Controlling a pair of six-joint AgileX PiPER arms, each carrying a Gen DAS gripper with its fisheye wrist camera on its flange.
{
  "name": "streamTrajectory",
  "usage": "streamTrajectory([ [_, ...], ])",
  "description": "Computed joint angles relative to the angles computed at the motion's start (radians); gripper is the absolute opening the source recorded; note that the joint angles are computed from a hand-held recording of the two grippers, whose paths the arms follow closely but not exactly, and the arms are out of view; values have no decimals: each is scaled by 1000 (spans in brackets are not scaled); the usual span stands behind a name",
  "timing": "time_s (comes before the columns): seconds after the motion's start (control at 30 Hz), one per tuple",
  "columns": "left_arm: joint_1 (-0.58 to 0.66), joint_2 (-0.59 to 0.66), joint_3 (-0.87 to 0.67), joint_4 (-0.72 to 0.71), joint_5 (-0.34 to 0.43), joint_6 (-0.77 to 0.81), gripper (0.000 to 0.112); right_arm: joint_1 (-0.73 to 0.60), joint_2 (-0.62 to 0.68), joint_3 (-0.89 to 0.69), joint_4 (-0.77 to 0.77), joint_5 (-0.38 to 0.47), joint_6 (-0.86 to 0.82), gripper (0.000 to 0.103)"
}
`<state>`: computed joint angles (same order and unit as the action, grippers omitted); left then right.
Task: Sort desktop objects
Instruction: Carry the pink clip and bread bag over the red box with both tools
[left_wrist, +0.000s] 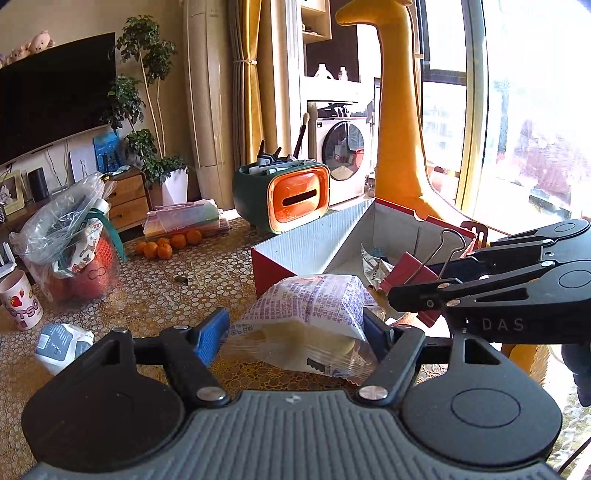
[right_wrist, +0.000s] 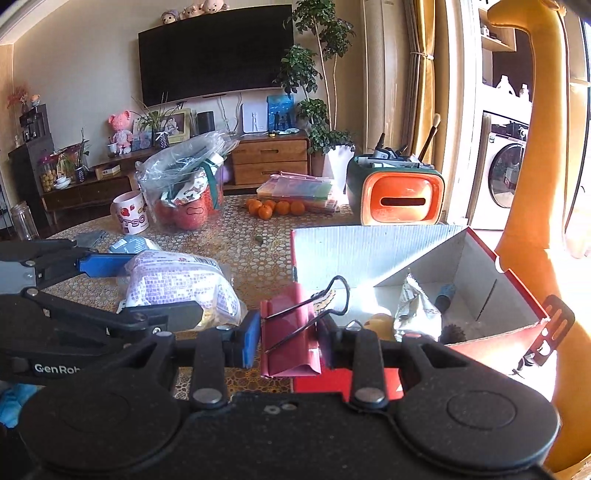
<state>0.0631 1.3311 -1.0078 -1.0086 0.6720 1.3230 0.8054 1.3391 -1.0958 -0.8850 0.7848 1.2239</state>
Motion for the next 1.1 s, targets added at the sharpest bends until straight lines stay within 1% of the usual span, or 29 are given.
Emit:
streamTrajectory([
  [0.2, -102, 19, -19, 46, -73, -56, 75, -86, -52, 39, 20, -32, -54, 32],
  [0.43, -229, 97, -88, 133, -157, -154, 75, -261, -74, 64, 109, -124, -167, 32],
  [0.63, -310, 200, -191, 252, -209, -297, 75, -412, -47, 70, 203, -212, -291, 32],
  [0.9, -395, 342, -345, 471, -272, -491, 75, -555, 6, 61, 305, -288, -425, 32],
  [1.0, -418, 400, -412, 572, -273, -580, 75, -589, 31, 50, 327, -304, -454, 32],
  [1.1, -441, 462, -485, 691, -255, -697, 75, -620, 60, 34, 348, -313, -490, 32],
])
